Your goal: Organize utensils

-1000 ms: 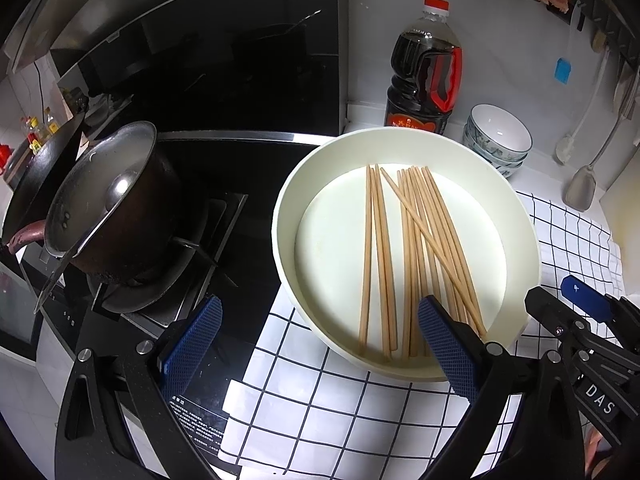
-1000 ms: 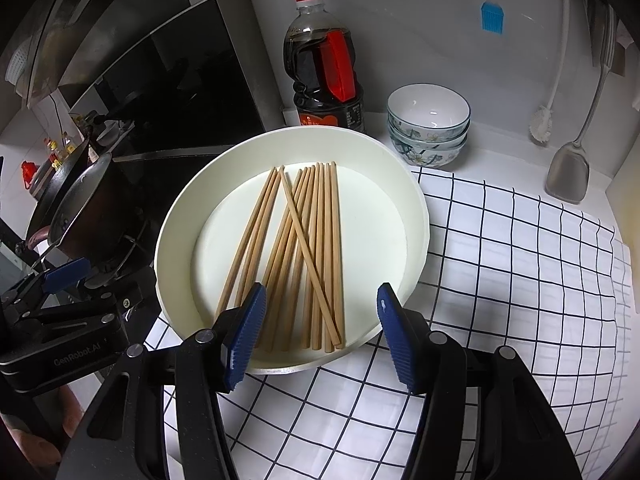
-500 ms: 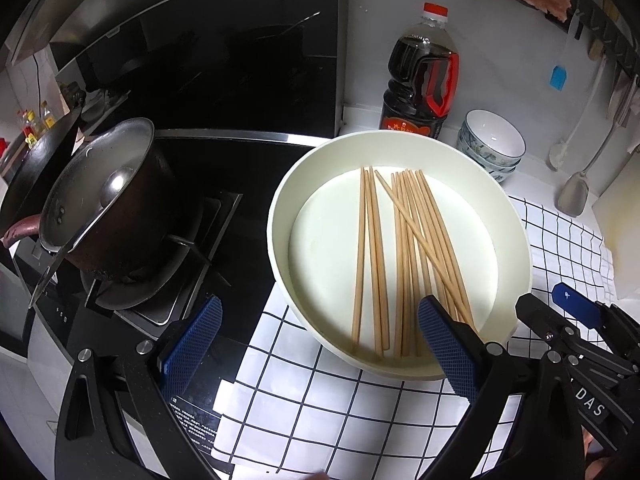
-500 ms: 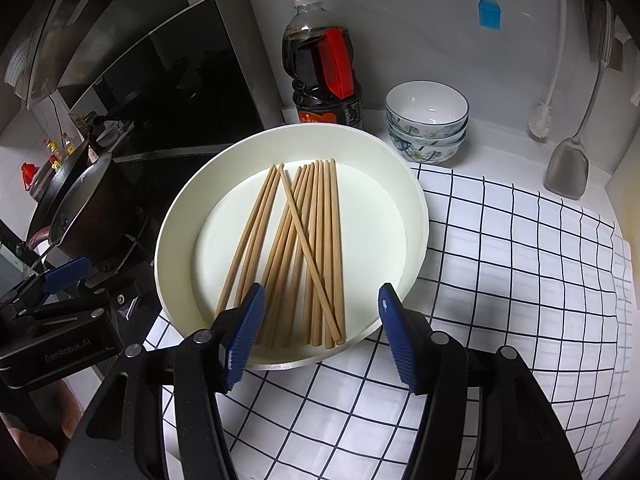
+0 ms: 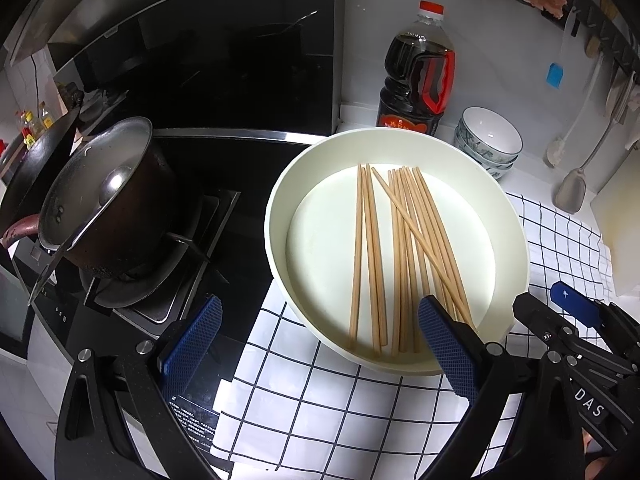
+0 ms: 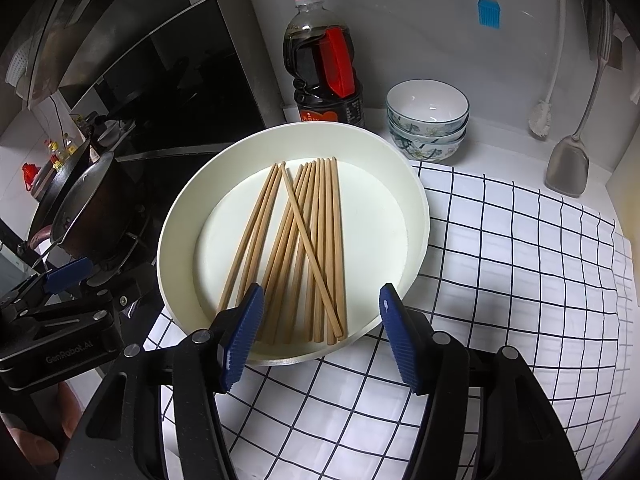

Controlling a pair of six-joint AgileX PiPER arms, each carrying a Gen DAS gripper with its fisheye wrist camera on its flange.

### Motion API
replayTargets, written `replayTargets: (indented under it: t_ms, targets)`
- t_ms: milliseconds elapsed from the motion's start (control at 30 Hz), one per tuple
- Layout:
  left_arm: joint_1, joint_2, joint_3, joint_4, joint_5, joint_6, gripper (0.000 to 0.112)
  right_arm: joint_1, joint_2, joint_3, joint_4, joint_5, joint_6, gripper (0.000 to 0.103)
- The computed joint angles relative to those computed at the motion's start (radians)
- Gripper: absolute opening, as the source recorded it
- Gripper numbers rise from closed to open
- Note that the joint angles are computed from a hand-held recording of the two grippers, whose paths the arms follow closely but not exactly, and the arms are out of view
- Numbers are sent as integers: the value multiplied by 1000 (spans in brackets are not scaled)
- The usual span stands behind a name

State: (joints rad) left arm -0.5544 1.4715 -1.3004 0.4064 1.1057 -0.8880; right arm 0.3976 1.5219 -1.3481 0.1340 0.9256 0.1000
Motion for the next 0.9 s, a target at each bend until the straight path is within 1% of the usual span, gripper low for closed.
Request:
replayTargets:
  t_ms: [400,533,633,700,900]
  targets:
    - [-19,15,10,-13,-6,-22,97,-34,-35,50,1,-2,-10,58]
    - [-47,28,7,-13,-7,-36,97,-60,-55,83,8,-5,-26,58]
    - [-72,24,15,-5,-20,-66,97,-80,-76,110,-1,-12,-41,62]
    - [-93,22,21,-2,-33,-85,97,-100,-98,141,-6,-23,-63,62]
    - [-140,44,5,5,-23,-122,97,-192,-154,226,3,-40,-129,64]
